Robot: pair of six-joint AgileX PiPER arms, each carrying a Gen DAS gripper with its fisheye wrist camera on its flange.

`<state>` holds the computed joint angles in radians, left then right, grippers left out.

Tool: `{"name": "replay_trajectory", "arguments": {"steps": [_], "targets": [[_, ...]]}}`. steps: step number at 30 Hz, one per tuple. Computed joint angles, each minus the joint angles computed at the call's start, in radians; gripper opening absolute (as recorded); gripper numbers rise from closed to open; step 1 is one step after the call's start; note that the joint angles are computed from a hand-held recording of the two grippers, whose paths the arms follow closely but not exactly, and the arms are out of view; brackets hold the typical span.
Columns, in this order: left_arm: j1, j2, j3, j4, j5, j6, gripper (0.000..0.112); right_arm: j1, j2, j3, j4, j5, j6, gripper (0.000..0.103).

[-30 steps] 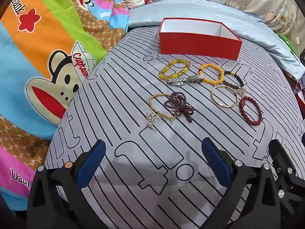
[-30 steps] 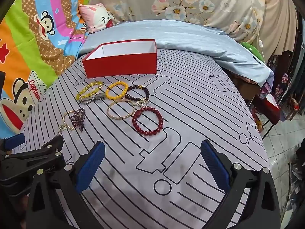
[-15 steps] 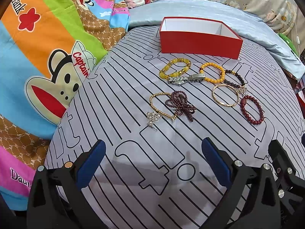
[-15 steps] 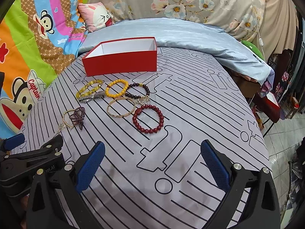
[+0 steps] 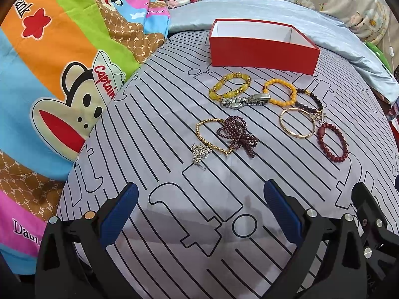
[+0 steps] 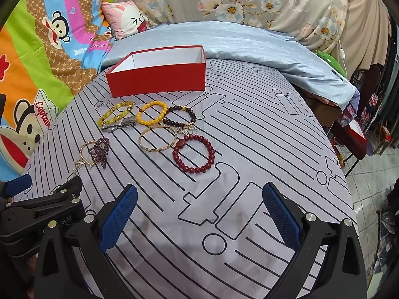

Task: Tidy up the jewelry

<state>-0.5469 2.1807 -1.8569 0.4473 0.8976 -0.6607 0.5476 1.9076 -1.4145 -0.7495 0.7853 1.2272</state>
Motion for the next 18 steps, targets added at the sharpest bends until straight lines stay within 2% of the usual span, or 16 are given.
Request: {"name": "replay_trajectory", "arguments": {"steps": [18], "targets": [[0.002,0.005,0.004,0.006,-0.008,-0.001,0.096,0.0,0.001,-0.002,0.004,0.0,-0.002,0.096]]}}
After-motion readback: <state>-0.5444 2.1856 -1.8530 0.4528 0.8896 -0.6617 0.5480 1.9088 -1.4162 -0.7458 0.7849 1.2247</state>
